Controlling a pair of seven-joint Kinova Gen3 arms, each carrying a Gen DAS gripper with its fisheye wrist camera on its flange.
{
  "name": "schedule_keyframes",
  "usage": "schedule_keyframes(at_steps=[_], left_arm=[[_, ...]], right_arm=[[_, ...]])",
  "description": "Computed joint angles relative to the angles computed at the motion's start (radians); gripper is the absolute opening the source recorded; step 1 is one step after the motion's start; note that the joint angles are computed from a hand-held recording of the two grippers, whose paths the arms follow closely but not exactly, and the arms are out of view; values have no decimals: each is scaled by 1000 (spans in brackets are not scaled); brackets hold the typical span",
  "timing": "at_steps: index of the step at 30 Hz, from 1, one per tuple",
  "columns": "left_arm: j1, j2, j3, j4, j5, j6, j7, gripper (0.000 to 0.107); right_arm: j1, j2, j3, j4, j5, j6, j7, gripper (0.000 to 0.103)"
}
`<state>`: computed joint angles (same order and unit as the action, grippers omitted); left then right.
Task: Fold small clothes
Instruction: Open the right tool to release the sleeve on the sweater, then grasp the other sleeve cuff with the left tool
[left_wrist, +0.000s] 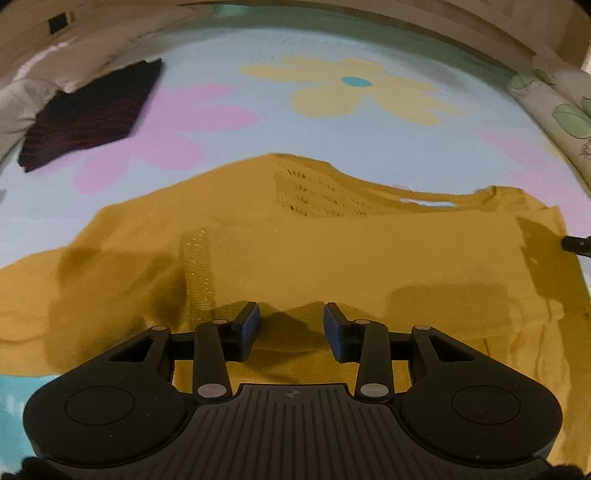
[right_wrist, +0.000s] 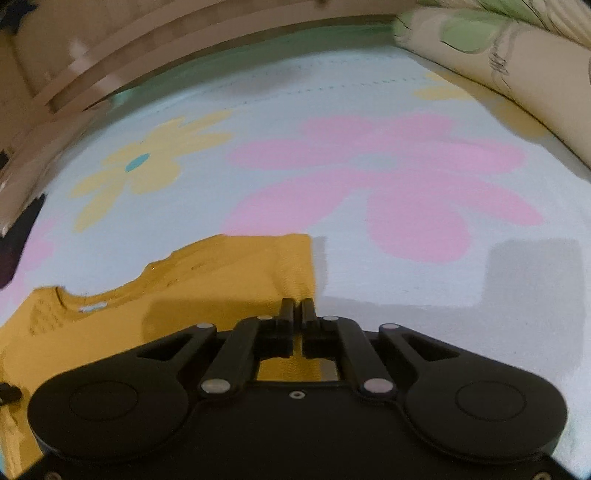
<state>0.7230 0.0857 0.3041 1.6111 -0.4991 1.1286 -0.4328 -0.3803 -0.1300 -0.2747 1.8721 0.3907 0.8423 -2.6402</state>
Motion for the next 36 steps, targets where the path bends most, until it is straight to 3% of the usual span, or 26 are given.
schedule_keyframes(at_steps=[3, 4, 7, 10, 13, 16, 24, 27, 36], left_arm=[[-15, -21, -2, 34, 24, -64, -39, 58], [-27, -29, -4, 42, 47, -84, -64, 64], [-48, -44, -1, 54, 79, -114, -79, 66], [-65, -66, 4, 72, 97, -135, -60, 66], [-84, -98, 14, 85, 105, -137, -62, 67], [-102, -138, 34, 98, 84, -120, -50, 75], [-210, -274, 97, 152, 44, -20, 9, 88], [-272, -337, 85, 182, 66, 7, 20, 91], [-465, -518, -3, 280, 104, 95, -3, 91]], right_arm=[[-1, -1, -5, -1, 9, 14, 3, 17], [-2, -2, -7, -4, 10, 19, -1, 28], [-9, -11, -36, -17, 67, 43, -57, 33], [-21, -47, -39, -41, 64, 53, -27, 67], [-25, -77, -60, -71, 39, 61, 5, 79], [-37, -85, -93, -106, 9, 77, 32, 101], [-123, -59, -208, -189, -8, 166, 46, 103], [-173, -47, -245, -204, 7, 194, 17, 103], [-291, 24, -207, -224, -46, 184, 68, 103]])
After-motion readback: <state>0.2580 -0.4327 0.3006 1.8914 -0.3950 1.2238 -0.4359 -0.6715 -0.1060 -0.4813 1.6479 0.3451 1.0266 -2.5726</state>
